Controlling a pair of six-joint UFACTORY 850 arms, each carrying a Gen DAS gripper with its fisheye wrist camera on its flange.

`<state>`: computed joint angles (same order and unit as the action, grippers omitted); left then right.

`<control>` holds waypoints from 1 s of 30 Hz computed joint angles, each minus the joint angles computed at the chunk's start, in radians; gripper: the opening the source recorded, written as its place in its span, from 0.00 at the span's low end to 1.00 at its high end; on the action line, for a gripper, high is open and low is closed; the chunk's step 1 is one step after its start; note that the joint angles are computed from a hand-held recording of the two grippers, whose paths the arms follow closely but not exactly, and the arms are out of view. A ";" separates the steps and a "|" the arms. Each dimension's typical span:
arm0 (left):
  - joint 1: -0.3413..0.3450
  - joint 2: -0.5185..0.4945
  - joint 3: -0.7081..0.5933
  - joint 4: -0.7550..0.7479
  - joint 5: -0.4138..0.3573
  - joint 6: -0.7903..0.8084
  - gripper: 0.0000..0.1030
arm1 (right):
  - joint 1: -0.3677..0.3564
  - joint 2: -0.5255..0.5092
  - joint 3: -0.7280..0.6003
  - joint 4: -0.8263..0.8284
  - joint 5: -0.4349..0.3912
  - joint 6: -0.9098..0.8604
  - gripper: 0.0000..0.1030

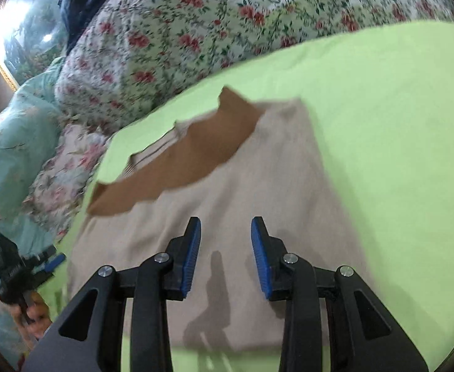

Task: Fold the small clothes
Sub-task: 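Open both grippers and withdraw from the folded sweater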

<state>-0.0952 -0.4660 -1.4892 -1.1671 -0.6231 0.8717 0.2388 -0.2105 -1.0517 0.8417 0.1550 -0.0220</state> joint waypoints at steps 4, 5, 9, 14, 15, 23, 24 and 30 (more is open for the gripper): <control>-0.007 0.112 0.173 -0.085 -0.045 0.093 0.64 | 0.059 0.048 0.077 -0.157 0.042 0.209 0.40; -0.007 0.131 0.205 -0.108 -0.055 0.109 0.66 | 0.080 0.061 0.097 -0.176 0.062 0.239 0.41; -0.016 0.190 0.323 -0.220 -0.068 0.184 0.75 | 0.154 0.090 0.155 -0.119 0.127 0.228 0.44; -0.018 0.155 0.336 -0.254 -0.102 0.140 0.77 | 0.213 0.105 0.193 -0.194 0.146 0.358 0.45; -0.018 0.148 0.336 -0.265 -0.099 0.132 0.77 | 0.220 0.107 0.196 -0.193 0.142 0.359 0.45; -0.015 0.095 0.288 -0.380 -0.009 0.138 0.78 | 0.245 0.131 0.212 -0.201 0.149 0.378 0.46; -0.014 0.084 0.276 -0.386 0.004 0.133 0.78 | 0.246 0.133 0.211 -0.203 0.151 0.381 0.46; -0.021 0.039 0.208 -0.386 0.105 0.097 0.75 | 0.231 0.138 0.204 -0.269 0.142 0.429 0.47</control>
